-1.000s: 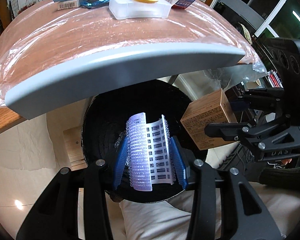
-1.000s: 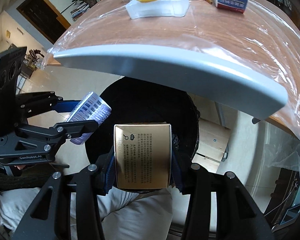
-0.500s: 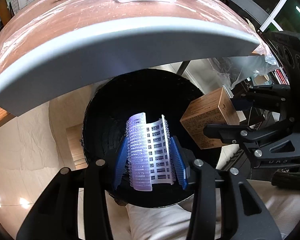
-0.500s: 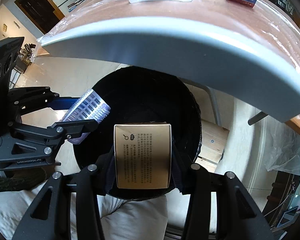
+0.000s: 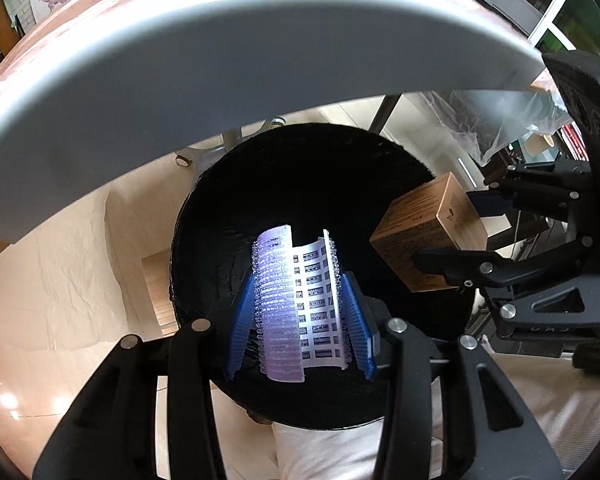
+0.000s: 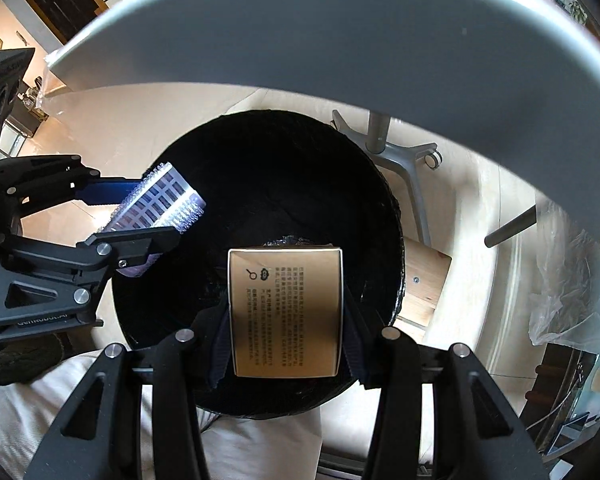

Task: Collect trash
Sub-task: 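Open the right tool to drop the tan box while the left tool drops the curler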

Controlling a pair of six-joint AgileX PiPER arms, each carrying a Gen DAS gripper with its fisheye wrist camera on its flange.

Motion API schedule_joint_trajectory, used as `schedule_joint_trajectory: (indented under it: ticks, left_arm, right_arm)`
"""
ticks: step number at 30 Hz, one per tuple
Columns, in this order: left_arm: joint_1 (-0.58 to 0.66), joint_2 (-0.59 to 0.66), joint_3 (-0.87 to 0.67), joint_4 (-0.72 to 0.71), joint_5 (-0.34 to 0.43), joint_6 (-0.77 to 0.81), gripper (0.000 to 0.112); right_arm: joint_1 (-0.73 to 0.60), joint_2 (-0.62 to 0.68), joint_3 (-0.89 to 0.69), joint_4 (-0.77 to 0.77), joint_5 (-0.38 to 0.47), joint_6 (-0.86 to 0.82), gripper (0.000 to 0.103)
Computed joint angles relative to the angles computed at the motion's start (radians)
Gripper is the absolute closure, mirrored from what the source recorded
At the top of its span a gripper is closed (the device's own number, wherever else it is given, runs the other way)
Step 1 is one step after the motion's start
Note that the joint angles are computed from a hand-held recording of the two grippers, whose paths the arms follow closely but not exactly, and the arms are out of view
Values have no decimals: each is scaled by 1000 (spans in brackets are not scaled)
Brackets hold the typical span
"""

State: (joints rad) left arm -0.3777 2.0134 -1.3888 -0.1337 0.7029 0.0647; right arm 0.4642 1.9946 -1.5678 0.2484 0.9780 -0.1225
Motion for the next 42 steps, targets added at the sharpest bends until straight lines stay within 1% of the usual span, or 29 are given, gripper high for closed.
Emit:
schedule_joint_trajectory:
  ticks: [11,22,23,25,26,27,31,36,39,42]
  left_arm:
    - [3,43,-27,23,17,-13,68]
    - [-11,64,-32,45,2,-29,68]
    - [-8,58,-25,41,-3,-23,66]
    - [-16,46,-10,71,-30,-57,57]
    - [-7,38,2,56,-45,-44,47]
    - [-1,31,10,39,-56,-36,40]
    - [8,28,9,39,-53,-52,38]
    - [12,-8,41,43,-59,-60,38]
    - [16,-54,70,27,-55,-52,37]
    - [19,-147,121,-3,-60,-25,37]
  right_arm:
    - [19,20,-14,-26,7,35,57]
    - [34,27,-35,-40,28,65,56]
    - [29,28,-32,-36,26,61,55]
    - [21,14,-16,-27,12,69,41]
    - [16,8,-6,-27,2,72,29]
    - [14,-3,4,-30,-8,80,27]
    - [0,-28,22,-27,-5,78,27]
    - [-24,-101,67,-25,2,80,27]
    - [-39,-170,96,-38,11,89,26]
    - [-58,-254,111,-43,30,95,26]
